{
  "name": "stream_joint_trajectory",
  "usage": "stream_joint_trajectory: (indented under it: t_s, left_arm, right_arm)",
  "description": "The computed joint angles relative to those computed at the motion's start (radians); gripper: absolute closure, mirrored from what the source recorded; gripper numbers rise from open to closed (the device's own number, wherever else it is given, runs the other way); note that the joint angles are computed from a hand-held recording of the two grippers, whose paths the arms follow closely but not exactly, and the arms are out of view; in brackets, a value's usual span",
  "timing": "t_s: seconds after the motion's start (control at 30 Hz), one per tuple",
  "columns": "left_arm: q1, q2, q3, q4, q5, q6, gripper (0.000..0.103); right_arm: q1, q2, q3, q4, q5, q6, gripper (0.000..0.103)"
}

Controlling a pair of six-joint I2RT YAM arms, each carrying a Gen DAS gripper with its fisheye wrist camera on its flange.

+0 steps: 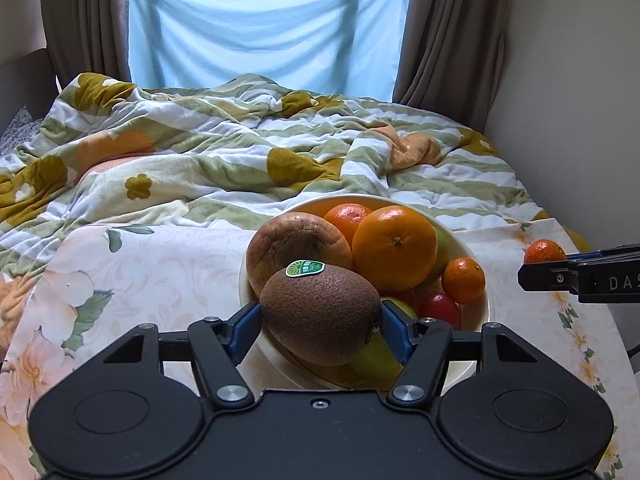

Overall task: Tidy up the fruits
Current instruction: 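Lower the kiwi into the bowl and open the left tool while the right tool carries the mandarin, then lower the mandarin into the bowl and open the right tool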

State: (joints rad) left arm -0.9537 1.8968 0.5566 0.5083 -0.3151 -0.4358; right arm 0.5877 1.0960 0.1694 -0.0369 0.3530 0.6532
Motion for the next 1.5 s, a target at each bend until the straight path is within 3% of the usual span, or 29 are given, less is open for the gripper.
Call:
stream_joint_trajectory:
  t_s: [0.2, 0.33, 0.5, 0.9, 1.0, 1.3, 1.5]
  left_arm:
    - [-0.006, -0.002, -0.003, 0.002, -0.012, 0.001, 0.029]
    - [-0.022, -0.031, -0.015, -0.019, -0.032, 0.011, 0.015]
    - [-0.05, -0.124, -0.047, -0.084, -0.075, 0.017, 0.005]
    - [-0.095, -0.411, -0.151, -0.288, -0.155, 0.002, 0.0]
    - [-0.093, -0.446, -0.17, -0.316, -0.157, -0.003, 0.0]
    - [-0.077, -0.501, -0.209, -0.344, -0.15, -0.015, 0.0]
    - [-0.064, -0.509, -0.227, -0.336, -0.126, -0.023, 0.0]
  right_arm:
    - [-0.007, 0.022, 0.004, 0.017, -0.01, -0.007, 0.052]
    - [-0.008, 0.019, 0.004, 0.015, -0.009, -0.008, 0.052]
    - [0.047, 0.029, 0.015, 0.005, 0.03, 0.035, 0.052]
    - [0.208, 0.014, 0.073, -0.102, 0.114, 0.171, 0.052]
    - [0.235, 0.069, 0.078, -0.057, 0.125, 0.168, 0.052]
    - [0.239, 0.32, 0.059, 0.229, 0.089, 0.077, 0.052]
    - [0.236, 0.413, 0.067, 0.31, 0.076, 0.05, 0.051]
